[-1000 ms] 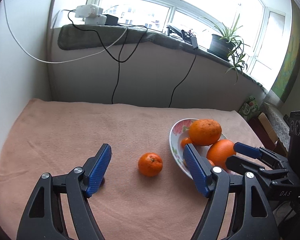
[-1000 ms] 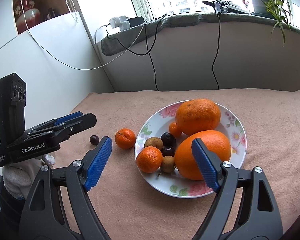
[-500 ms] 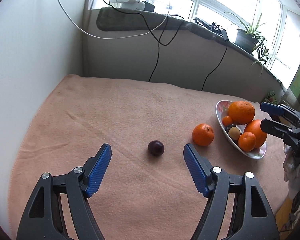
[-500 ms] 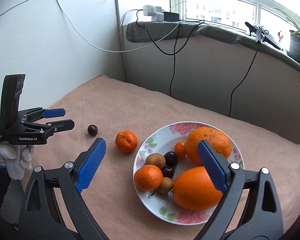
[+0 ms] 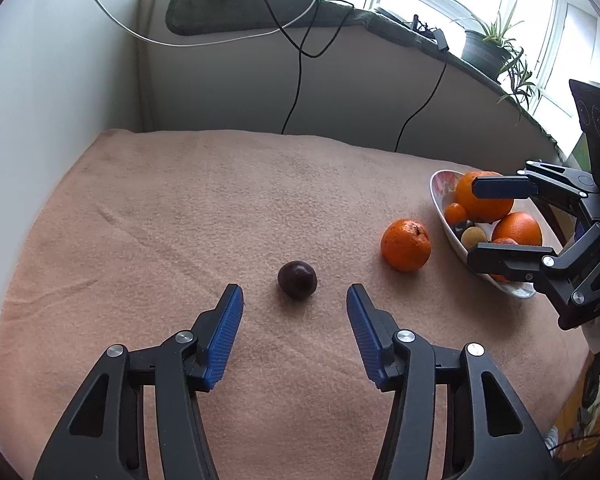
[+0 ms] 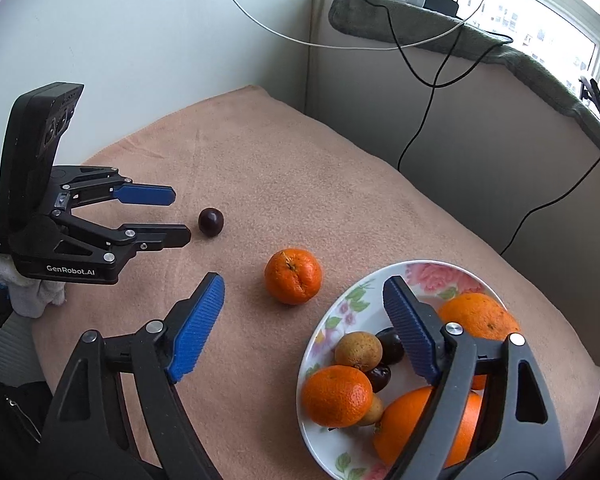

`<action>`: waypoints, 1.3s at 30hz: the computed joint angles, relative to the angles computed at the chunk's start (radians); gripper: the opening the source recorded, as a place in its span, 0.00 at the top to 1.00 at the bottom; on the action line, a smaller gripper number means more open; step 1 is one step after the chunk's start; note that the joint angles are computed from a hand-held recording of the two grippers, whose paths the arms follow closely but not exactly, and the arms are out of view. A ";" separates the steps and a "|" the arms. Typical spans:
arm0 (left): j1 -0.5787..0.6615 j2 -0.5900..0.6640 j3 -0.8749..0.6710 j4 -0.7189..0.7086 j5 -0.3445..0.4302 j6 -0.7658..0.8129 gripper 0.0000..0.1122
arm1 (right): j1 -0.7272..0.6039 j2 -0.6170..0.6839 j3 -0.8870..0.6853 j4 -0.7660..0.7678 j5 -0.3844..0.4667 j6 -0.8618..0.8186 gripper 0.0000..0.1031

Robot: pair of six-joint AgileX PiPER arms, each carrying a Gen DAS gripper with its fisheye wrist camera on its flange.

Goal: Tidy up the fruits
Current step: 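Move the left tool to the dark plum while the right tool reaches the last mandarin, then close the left tool on the plum while the right tool grasps the mandarin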

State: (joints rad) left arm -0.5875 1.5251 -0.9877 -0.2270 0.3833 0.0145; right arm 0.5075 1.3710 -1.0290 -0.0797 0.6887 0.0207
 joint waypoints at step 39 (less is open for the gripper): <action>-0.010 0.106 -0.100 0.034 0.045 -0.019 0.79 | -0.006 0.158 -0.076 0.050 0.019 -0.095 0.59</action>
State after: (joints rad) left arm -0.5977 1.6316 -1.0880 -0.1927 0.4279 -0.0047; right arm 0.5013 1.5288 -1.1054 -0.0296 0.7080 -0.0747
